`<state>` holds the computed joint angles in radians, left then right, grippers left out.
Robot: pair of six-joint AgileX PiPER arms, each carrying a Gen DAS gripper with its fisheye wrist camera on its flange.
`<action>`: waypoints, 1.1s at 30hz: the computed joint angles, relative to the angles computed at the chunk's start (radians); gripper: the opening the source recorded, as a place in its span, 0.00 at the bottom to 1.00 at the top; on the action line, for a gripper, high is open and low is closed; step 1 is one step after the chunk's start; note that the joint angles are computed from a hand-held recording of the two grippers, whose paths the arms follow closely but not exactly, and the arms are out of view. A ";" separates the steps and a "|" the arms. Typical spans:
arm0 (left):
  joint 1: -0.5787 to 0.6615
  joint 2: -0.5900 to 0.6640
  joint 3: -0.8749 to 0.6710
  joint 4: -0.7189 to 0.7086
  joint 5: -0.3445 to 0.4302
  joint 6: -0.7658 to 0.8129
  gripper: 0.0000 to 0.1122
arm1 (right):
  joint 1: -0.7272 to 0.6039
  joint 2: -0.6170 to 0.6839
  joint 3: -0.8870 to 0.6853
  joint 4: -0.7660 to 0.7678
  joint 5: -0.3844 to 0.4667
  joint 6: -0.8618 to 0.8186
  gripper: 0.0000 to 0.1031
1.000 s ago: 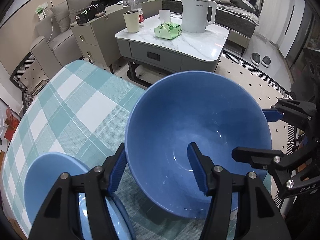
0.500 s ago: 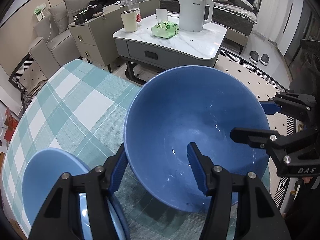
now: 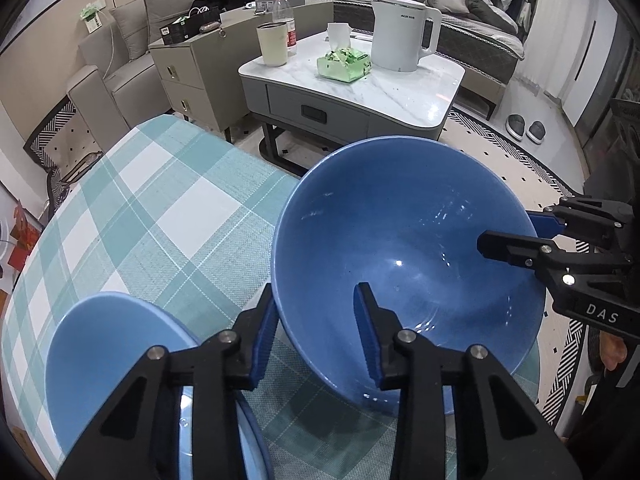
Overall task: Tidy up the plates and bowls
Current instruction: 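Close both grippers on the blue bowl's rim, then lift the blue bowl off the tablecloth with both grippers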
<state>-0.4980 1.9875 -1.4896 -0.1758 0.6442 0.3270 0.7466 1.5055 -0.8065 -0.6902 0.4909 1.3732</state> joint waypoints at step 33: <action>0.041 -0.113 0.081 -0.111 -0.039 0.100 0.29 | 0.105 -0.078 0.003 -0.153 0.106 0.181 0.20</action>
<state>-0.4571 1.8745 -1.4083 -0.2869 0.6051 0.4273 0.8520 1.4277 -0.8034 -0.8437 0.5971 1.5538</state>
